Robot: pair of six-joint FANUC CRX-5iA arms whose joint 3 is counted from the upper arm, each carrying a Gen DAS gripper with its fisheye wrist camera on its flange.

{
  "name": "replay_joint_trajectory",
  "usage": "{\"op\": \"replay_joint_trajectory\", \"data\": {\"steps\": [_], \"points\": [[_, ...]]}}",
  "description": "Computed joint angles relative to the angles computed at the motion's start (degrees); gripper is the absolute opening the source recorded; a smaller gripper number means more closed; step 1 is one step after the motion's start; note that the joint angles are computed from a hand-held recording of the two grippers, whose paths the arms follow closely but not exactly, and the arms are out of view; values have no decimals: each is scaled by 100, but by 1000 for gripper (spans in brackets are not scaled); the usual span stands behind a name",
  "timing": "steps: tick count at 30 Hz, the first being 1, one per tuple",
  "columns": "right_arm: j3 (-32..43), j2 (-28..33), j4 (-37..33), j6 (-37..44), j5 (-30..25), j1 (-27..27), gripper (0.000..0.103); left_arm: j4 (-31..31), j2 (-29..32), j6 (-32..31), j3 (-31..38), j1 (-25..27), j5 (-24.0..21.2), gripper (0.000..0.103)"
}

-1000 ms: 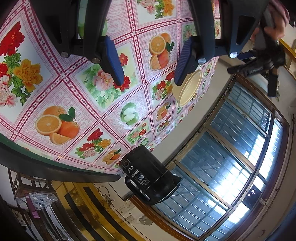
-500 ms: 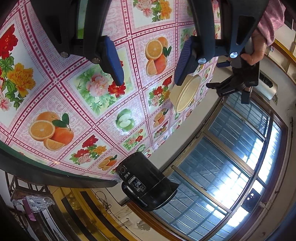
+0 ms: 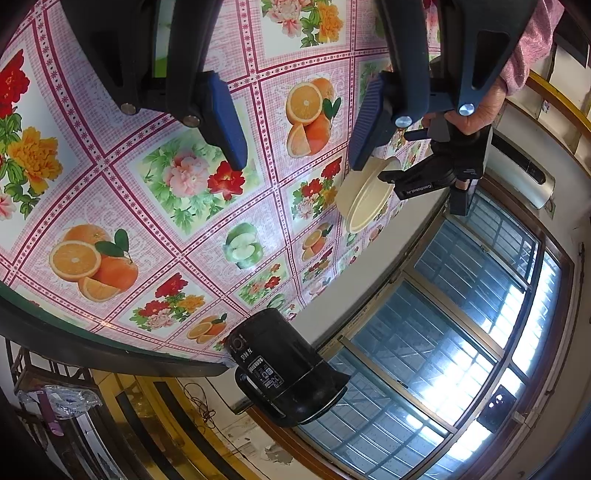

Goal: Organize plates and bowls
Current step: 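Move the left tool to the beige plastic bowl and grasp its rim, then lift the beige bowl with the left tool while the right tool grips its rim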

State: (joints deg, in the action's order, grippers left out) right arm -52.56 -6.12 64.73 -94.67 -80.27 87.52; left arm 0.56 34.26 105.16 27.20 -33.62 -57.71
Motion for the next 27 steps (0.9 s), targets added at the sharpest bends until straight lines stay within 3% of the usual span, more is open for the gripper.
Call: {"op": "replay_joint_trajectory", "data": {"steps": [9,17,23,27], "points": [[28,18,-32,49,54,-31,60,123,109,-130,41,7,-93,76],[43,12,-40,66,41,-20,60,94,216,-379,174,-43,-336,37],[52,7,-98,56,13,10,60,42,217,-614,214,-93,-477,26],[48,-2,-199,-30,-61,48,60,157,160,-834,125,-108,-558,26]]}}
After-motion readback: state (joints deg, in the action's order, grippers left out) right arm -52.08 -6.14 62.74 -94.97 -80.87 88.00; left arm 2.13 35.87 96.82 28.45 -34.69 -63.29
